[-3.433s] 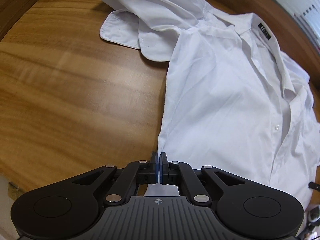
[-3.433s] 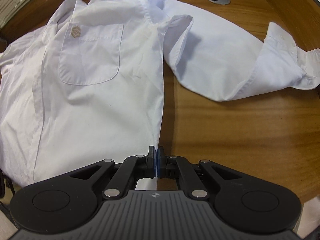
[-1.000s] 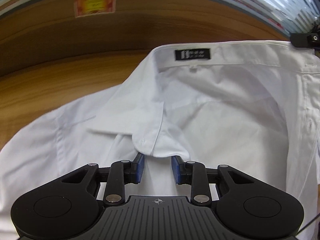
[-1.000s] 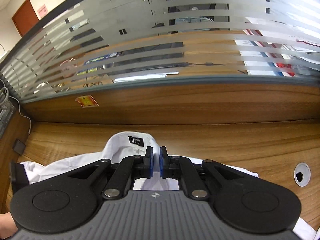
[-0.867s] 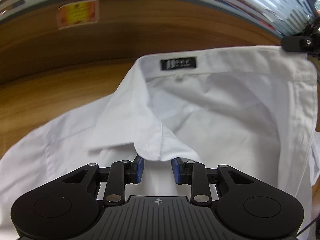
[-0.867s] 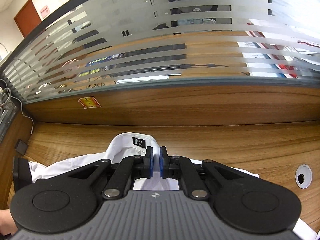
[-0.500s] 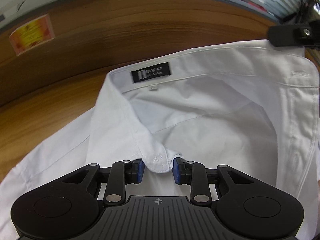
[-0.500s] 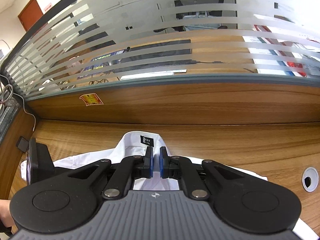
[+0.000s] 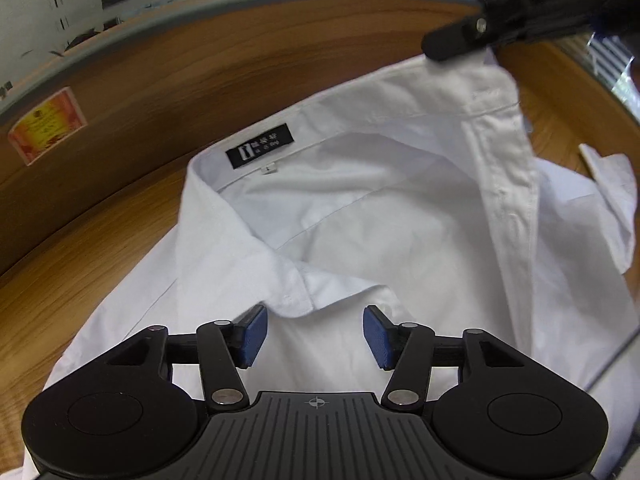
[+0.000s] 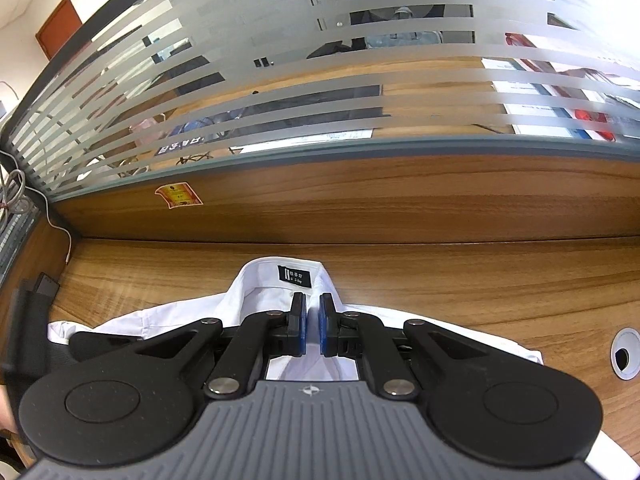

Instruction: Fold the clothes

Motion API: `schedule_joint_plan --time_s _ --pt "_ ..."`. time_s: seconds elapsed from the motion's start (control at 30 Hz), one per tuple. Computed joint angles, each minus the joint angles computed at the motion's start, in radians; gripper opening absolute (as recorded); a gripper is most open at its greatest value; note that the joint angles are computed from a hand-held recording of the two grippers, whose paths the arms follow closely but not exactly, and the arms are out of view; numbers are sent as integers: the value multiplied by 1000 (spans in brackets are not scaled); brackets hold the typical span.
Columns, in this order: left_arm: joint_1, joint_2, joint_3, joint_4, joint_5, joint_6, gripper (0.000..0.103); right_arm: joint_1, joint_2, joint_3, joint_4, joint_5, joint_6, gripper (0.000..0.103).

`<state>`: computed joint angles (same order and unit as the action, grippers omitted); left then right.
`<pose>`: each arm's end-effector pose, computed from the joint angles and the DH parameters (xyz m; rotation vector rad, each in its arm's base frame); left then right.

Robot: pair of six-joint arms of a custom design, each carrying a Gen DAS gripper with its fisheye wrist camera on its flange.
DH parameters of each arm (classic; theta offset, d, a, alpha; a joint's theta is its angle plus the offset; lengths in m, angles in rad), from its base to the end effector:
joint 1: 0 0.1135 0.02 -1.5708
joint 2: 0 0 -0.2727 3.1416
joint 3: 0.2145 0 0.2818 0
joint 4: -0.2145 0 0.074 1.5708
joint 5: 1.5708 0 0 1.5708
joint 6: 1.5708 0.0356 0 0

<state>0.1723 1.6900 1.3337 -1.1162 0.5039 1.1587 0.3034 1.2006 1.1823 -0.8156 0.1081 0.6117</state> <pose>0.3396 0.0417 0.2398 1.3165 2.3767 -0.4676 0.2600 0.0774 0.3417 0.4213 2.3824 0.2951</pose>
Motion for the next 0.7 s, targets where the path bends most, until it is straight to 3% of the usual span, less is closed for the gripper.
schedule_joint_plan --time_s 0.07,0.13,0.27,0.37,0.5,0.63,0.7 --pt "16 16 16 8 7 -6 36 1 -4 -5 3 0 3 7" --pt "24 28 26 28 10 -23 31 -1 -7 -10 8 -3 4 7" --pt "19 50 31 66 -13 7 30 -2 -7 -13 13 -5 4 7" --pt "11 -11 -55 183 -40 110 33 -3 -3 -14 16 -9 2 7" --pt "7 -50 -125 259 -53 225 34 -4 -1 -15 19 -16 -2 7" --pt "-5 -49 -134 266 -23 208 17 -10 0 -14 25 -29 -4 7" --pt "-18 -29 -106 235 -5 170 15 -17 2 -15 32 -42 -6 7"
